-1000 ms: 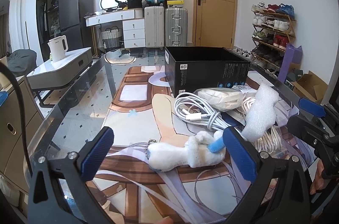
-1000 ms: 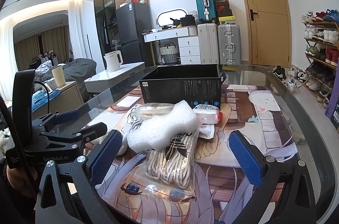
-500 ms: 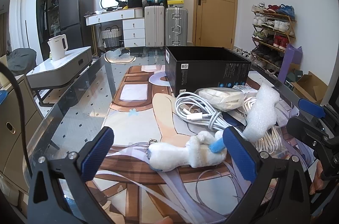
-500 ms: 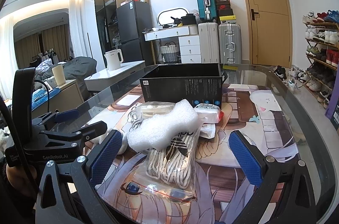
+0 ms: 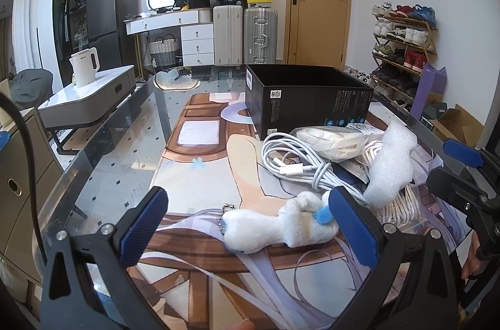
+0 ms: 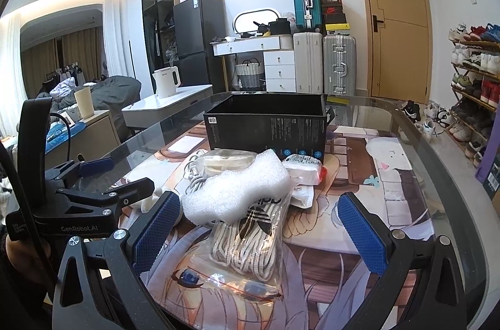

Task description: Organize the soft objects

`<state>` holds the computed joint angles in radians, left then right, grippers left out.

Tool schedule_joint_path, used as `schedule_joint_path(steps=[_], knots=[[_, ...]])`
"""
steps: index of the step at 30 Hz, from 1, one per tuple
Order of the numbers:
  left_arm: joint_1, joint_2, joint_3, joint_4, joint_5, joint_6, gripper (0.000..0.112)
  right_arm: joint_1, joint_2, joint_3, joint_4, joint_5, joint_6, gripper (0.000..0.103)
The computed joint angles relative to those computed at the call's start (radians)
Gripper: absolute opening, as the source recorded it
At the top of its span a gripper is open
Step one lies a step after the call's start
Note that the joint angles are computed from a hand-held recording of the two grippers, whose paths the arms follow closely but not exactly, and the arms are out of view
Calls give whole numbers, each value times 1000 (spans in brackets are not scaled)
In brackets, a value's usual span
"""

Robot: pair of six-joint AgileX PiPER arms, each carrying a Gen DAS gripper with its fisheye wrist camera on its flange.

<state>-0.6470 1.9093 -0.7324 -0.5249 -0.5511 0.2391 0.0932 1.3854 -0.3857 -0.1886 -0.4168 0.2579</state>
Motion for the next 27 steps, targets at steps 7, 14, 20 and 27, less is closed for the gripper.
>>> schedule_joint_path(steps=[7,14,20,27], knots=[[13,-4,0,24,9,-10,103,-15,-1,-42,-140,65,74,103],[46,-9,-1,75,37,-37,103,-1,18,-88,-219,123,111,103],[67,-1,-6,134,65,-52,103,10,51,-128,-285,162,146,103],[83,-9,9,263,93,-111,103,27,92,-170,-321,208,119,103]])
